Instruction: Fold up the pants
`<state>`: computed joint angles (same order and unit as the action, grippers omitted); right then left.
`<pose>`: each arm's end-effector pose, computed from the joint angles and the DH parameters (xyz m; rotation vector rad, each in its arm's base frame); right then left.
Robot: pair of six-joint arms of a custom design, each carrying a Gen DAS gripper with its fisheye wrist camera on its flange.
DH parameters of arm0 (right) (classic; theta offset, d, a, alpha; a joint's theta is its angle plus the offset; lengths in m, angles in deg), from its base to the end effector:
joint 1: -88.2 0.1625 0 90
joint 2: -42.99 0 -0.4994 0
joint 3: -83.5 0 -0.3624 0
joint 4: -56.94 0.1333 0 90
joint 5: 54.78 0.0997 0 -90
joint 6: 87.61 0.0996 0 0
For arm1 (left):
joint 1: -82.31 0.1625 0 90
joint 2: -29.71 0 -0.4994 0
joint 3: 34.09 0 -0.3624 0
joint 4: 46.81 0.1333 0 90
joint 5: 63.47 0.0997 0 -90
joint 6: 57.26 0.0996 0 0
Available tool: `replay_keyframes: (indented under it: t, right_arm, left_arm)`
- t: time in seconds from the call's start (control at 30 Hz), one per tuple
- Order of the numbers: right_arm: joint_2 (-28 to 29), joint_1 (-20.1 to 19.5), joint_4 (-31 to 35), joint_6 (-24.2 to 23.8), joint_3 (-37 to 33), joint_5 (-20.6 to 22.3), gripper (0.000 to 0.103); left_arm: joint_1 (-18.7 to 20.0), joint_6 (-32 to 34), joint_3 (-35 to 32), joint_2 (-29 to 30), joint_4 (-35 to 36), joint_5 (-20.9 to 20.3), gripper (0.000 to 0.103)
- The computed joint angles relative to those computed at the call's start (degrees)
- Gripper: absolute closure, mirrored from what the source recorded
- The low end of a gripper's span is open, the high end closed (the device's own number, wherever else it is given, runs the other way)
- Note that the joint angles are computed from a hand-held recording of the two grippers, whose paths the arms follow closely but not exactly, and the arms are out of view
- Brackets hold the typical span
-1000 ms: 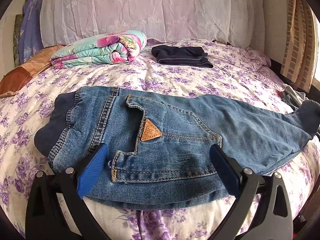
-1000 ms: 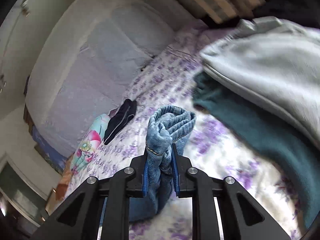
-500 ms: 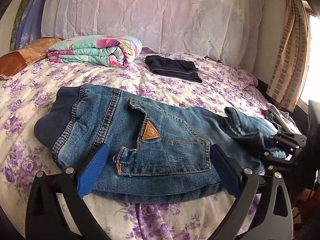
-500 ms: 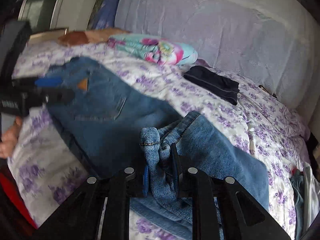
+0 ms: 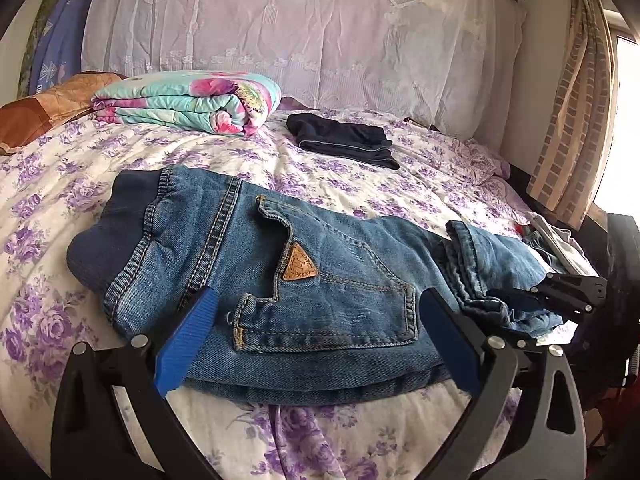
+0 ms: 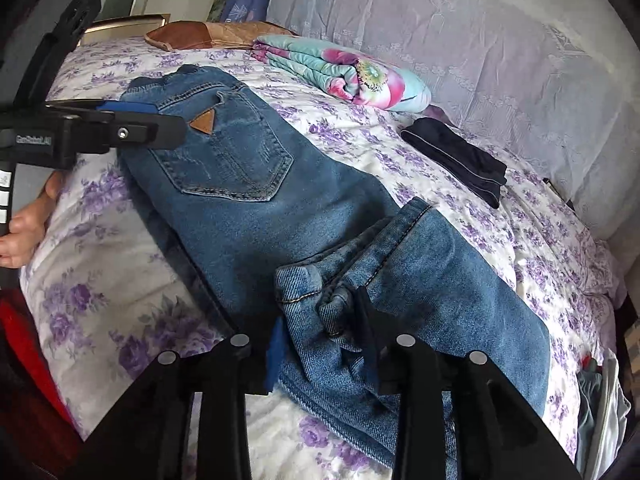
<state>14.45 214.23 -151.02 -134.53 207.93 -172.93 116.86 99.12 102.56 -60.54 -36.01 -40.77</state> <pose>0.3797 -0.3754 -0.0033 1.6174 -2.0206 0.4404 -0.0245 -0.2902 0.3131 0.1856 2.1960 -1.4073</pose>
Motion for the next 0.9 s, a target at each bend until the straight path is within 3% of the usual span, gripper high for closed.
replay_keyframes:
  t: [0.07, 0.13, 0.17, 0.23, 0.27, 0.37, 0.43, 0.5, 0.57, 0.63, 0.73, 0.8, 0.9]
  right_arm:
    - [-6.5, -2.0, 8.5, 6.7, 1.0, 9.6, 0.059]
    - [-10.0, -2.6, 9.8, 10.6, 0.7, 13.6, 0.058]
    - [-10.1, -2.3, 7.3, 10.9, 0.2, 12.7, 0.055]
    - [-7.4, -1.4, -0.1, 9.9, -2.2, 6.3, 0.041]
    - [-6.0, -1.2, -0.2, 10.0, -4.2, 2.7, 0.035]
    - [-0.6, -4.3, 10.6, 12.5, -9.4, -5.1, 0.033]
    - [-1.0, -5.6, 11.1, 11.8, -8.7, -2.7, 0.030]
    - [-3.8, -6.1, 14.2, 15.4, -7.8, 0.3, 0.031]
    - [-7.6, -6.4, 10.7, 16.4, -4.4, 5.3, 0.032]
    - [-10.6, -6.0, 5.1, 14.7, 0.0, 5.7, 0.031]
    - [-14.0, -7.9, 3.9, 14.8, 4.6, 5.3, 0.031]
    - [-13.1, -9.8, 4.8, 14.3, 6.4, 2.8, 0.031]
    - [-9.7, -11.2, -3.7, 8.8, 8.8, 3.1, 0.028]
  left_arm:
    - [0.0, -0.1, 0.1, 0.1, 0.0, -0.1, 0.005]
    - [-0.1, -0.1, 0.1, 0.1, 0.0, -0.2, 0.005]
    - [0.1, 0.3, 0.1, 0.0, -0.2, -0.1, 0.005]
    - [0.3, 0.6, 0.0, -0.1, -0.3, -0.1, 0.005]
    - [0.4, 0.8, 0.0, -0.1, -0.4, 0.0, 0.005]
    - [0.4, 0.8, 0.0, -0.1, -0.5, 0.0, 0.005]
    - [0.3, 0.9, 0.0, -0.1, -0.6, 0.0, 0.005]
    - [0.7, 1.7, -0.1, -0.4, -0.9, 0.4, 0.005]
    - [0.8, 1.6, -0.1, -0.3, -0.7, 0.4, 0.005]
    - [0.8, 1.6, -0.1, -0.5, -0.6, 0.4, 0.005]
    - [0.6, 1.2, 0.0, -0.3, -0.5, 0.2, 0.005]
    - [0.7, 1.3, -0.1, -0.2, -0.2, 0.0, 0.005]
    - [0.8, 0.4, -0.5, 0.5, 0.8, -0.3, 0.005]
